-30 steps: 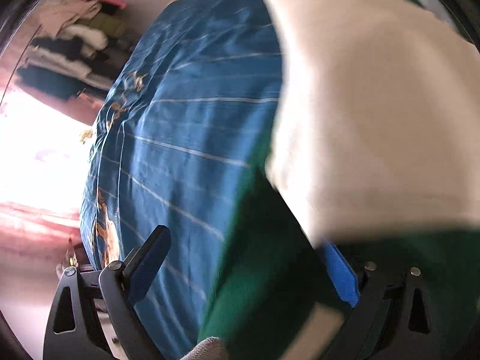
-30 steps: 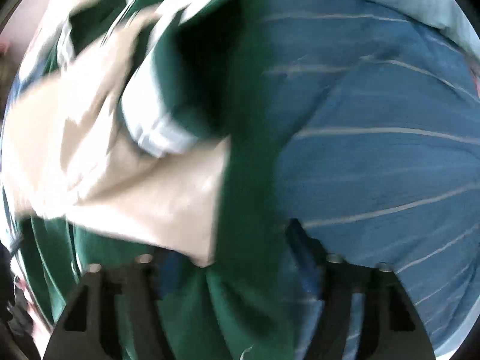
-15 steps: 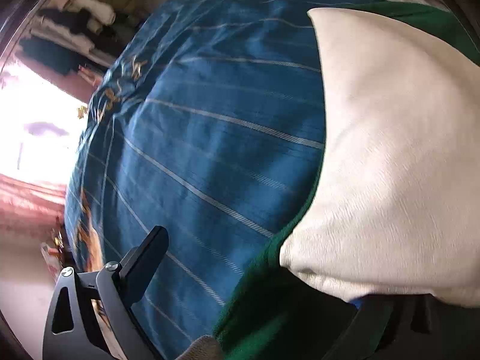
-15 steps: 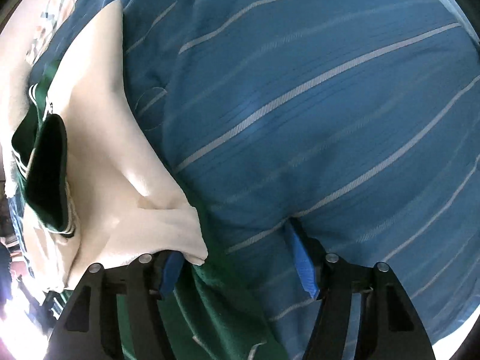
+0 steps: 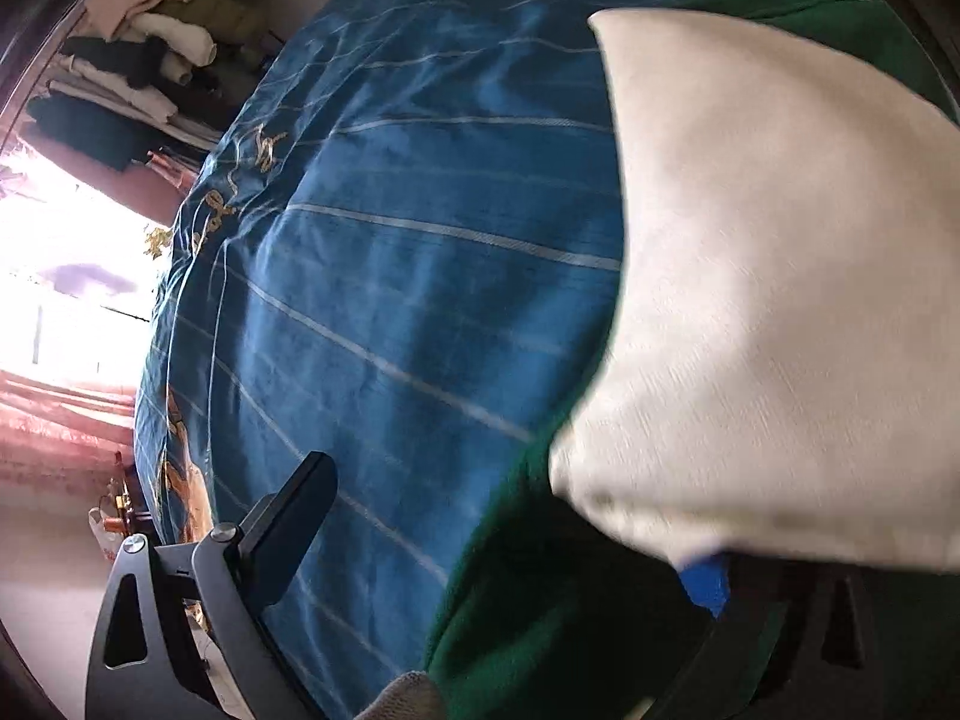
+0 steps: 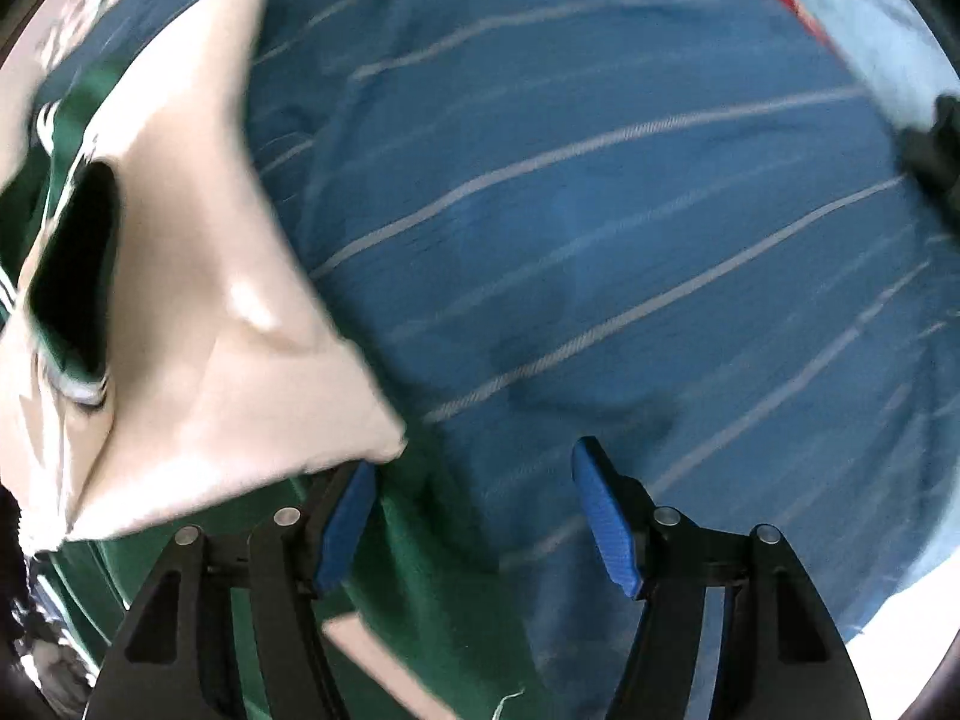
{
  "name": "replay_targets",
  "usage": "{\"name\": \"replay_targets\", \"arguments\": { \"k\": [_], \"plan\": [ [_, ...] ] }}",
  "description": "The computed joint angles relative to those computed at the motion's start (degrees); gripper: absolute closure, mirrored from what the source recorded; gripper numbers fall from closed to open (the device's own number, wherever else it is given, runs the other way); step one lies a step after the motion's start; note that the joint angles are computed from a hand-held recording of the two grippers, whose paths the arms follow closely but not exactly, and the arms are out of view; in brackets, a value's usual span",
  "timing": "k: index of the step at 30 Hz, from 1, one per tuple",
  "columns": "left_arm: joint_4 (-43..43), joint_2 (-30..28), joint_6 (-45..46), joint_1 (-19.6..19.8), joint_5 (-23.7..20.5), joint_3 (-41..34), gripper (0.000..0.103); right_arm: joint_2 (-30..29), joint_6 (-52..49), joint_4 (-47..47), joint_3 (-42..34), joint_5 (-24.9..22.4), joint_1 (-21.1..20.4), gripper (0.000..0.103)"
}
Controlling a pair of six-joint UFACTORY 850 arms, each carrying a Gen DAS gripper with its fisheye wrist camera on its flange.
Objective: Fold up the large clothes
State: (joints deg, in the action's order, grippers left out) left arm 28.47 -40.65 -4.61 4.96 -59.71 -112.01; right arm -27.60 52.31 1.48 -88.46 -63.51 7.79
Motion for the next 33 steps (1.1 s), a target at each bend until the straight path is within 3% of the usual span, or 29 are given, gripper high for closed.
{"name": "replay_targets", "arguments": {
  "k": [4,8,11,13,15,17,20,22,24,26,29,31,33],
  "plan": [
    [-1.56,9.16,5.9,-0.14,1.56,9.87,0.0,-0.38,-2.44,5.2,-5.18,-1.98,5.41,0.035],
    [-1.53,19.06,9.87,-0.42,1.77,21.59,0.0,-3.77,-7.63,21.2,-8.86,-0.19,10.73,0.035],
    [-1.04,23.57,11.2,-0.84,1.64,29.14,0.0,-6.7,-8.65,33.18,-8.39,1.17,14.99,0.035],
    [-0.39,24.74,11.0,-0.8,1.77,32.75,0.0,-7.61,-7.05,33.25,-7.99,1.71,18.23,0.038],
    [-0.89,25.1,10.73,-0.43,2.31,34.69,0.0,-9.5,-2.44,27.98,-10.3,-0.28,20.16,0.08],
    [-1.84,25.11,10.92,-0.01,3.18,34.86,0.0,-8.0,1.89,28.96,-8.32,2.65,20.57,0.089],
    [-3.82,24.62,12.47,0.64,3.29,34.21,0.0,-5.91,2.15,31.29,-7.26,5.44,21.04,0.092],
    [-5.02,24.57,13.81,1.37,3.58,34.06,0.0,-5.46,-4.63,36.87,-6.61,7.24,20.34,0.092],
    [-6.09,24.48,14.59,1.71,3.14,33.71,0.0,-6.14,-8.97,41.42,-6.41,5.22,18.14,0.09],
    [-7.24,23.8,15.12,2.29,1.94,32.34,0.0,-4.92,-9.08,43.73,-4.37,5.65,16.6,0.085],
    [-9.17,23.44,14.85,3.32,0.66,29.95,0.0,-2.65,-14.51,48.04,-1.87,12.56,15.81,0.069],
    [-8.61,24.02,13.99,3.77,2.04,29.8,0.0,-2.36,-21.94,57.62,0.07,15.24,15.85,0.069],
    [-7.01,24.21,13.1,3.92,3.19,30.4,0.0,-6.91,-23.97,60.74,-2.52,13.69,17.19,0.069]
  ]
}}
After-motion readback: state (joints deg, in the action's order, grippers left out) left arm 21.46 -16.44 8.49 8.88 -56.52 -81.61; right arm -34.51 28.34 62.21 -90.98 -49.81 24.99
